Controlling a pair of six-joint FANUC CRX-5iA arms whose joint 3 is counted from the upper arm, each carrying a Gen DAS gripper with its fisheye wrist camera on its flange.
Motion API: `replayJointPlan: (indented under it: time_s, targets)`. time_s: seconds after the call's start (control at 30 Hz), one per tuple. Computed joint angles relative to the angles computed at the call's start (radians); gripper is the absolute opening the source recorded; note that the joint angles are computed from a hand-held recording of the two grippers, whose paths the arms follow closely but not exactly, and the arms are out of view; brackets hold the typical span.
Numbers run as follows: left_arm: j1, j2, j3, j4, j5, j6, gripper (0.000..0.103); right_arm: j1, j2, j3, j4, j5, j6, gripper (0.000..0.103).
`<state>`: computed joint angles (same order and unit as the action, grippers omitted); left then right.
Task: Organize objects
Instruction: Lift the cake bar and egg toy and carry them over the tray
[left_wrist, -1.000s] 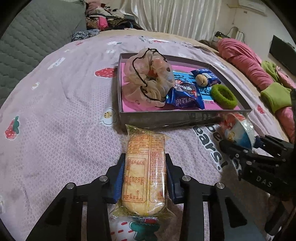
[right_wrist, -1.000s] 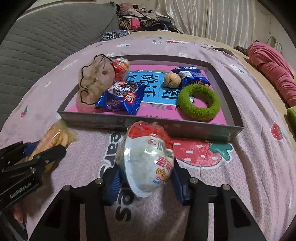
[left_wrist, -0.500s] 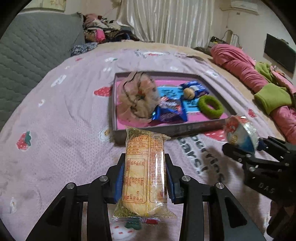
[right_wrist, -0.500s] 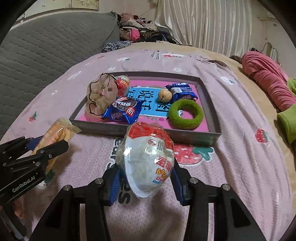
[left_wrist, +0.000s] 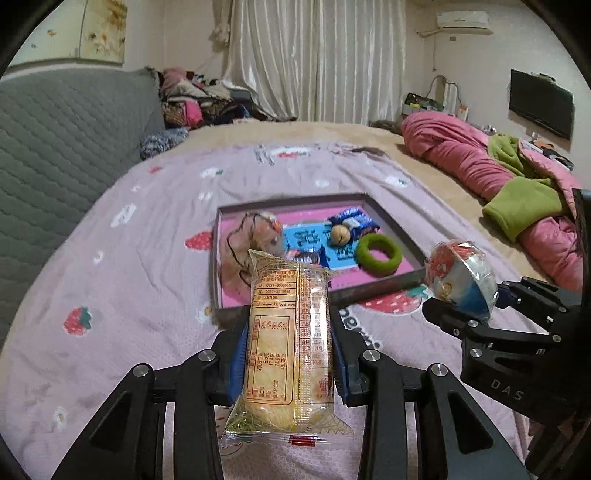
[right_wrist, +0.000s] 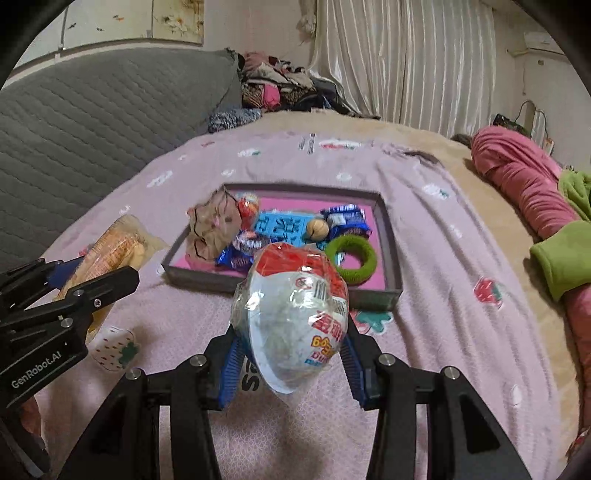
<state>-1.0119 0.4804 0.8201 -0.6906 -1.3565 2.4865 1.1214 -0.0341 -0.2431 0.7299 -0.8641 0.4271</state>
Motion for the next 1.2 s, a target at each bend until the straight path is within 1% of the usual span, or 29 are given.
replayJointPlan:
  time_s: [0.23, 0.53, 0.6, 0.83, 1.07, 1.13, 1.2]
  targets:
    - [-0.052, 0.045, 0.126, -0.073, -0.099, -0.026, 0.039, 0.009, -0.059, -0.023, 0.069, 0.014, -0.017, 0.048]
    - [-0.084, 0.099, 0.288, -0.136, -0.186, -0.104, 0.039, 0.009, -0.094, 0.000, 0.136, 0.018, 0.006, 0.048]
    - [-0.085, 0.114, 0.324, -0.144, -0.193, -0.127, 0.039, 0.005, -0.091, 0.012, 0.145, 0.017, 0.017, 0.048]
    - [-0.081, 0.204, 0.516, -0.169, -0.247, -0.237, 0.039, -0.012, -0.075, 0.055, 0.165, 0.029, 0.042, 0.048]
    - [-0.055, 0.276, 0.656, -0.164, -0.266, -0.307, 0.039, -0.043, -0.054, 0.087, 0.181, 0.061, 0.060, 0.048]
    - [-0.042, 0.309, 0.716, -0.158, -0.275, -0.331, 0.039, -0.058, -0.042, 0.100, 0.181, 0.074, 0.068, 0.048]
    - [-0.026, 0.324, 0.741, -0.147, -0.270, -0.341, 0.039, -0.073, -0.034, 0.105, 0.192, 0.092, 0.064, 0.048]
